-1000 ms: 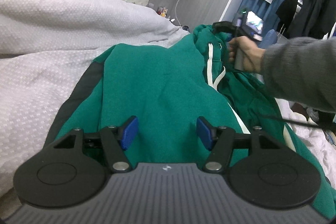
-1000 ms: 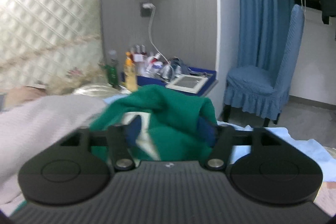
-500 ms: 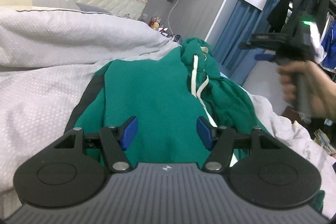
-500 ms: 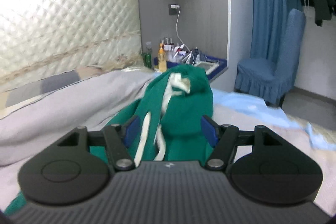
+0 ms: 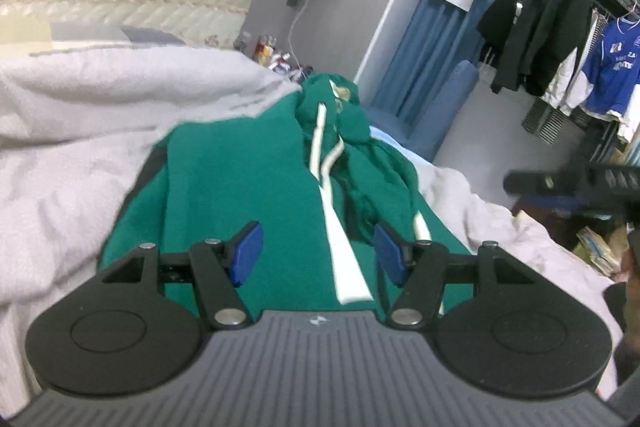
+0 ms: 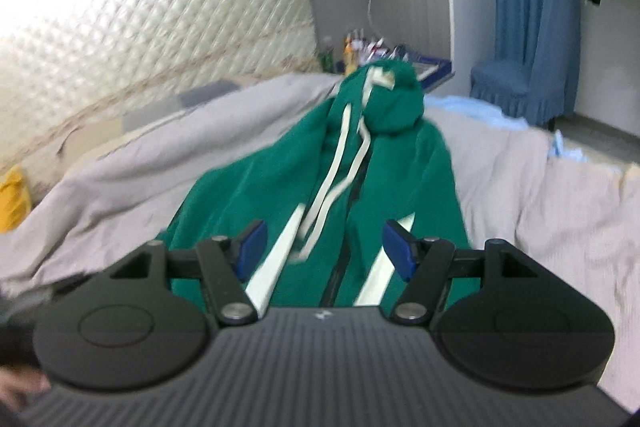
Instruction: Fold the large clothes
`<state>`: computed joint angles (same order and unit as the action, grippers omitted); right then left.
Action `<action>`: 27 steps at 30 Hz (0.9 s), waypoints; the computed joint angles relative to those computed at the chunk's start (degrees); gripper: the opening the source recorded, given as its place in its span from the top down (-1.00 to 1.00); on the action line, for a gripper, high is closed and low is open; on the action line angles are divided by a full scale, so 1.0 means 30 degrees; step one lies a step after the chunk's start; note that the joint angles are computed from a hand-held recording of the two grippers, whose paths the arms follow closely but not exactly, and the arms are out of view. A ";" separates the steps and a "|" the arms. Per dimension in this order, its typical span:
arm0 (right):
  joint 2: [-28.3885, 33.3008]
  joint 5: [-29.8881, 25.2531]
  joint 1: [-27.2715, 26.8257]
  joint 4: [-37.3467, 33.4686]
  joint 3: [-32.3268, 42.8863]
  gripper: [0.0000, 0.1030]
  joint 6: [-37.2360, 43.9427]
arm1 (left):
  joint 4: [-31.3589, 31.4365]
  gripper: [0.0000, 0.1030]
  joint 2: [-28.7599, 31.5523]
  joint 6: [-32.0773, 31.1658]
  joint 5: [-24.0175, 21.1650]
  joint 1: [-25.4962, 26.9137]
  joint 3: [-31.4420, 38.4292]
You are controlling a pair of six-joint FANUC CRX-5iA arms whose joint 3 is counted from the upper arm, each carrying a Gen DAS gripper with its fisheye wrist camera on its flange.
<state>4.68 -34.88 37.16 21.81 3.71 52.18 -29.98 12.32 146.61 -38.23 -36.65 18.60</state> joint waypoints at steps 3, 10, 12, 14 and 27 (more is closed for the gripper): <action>-0.1064 -0.0166 0.0151 -0.0724 -0.1117 -0.28 -0.0178 | 0.0525 -0.30 -0.0016 -0.0391 -0.0498 -0.0376 -0.0069; -0.1662 -0.1972 -0.0048 -0.3518 -0.1683 -0.29 0.0331 | 0.2338 -0.28 0.0217 -0.1519 -0.2065 -0.0516 0.0302; -0.1530 -0.2807 -0.0293 -0.4859 -0.1347 -0.41 0.0609 | 0.2917 -0.26 0.0296 -0.1768 -0.2237 -0.0302 0.0242; -0.1331 -0.3241 -0.0701 -0.6131 -0.1059 -0.57 0.0381 | 0.3782 -0.19 0.0316 -0.2124 -0.2018 0.0093 -0.0022; -0.1495 -0.2592 -0.0451 -0.1782 -0.3043 -0.63 -0.5850 | 0.8340 -0.20 0.1161 -0.7063 -0.0698 0.1153 -0.0608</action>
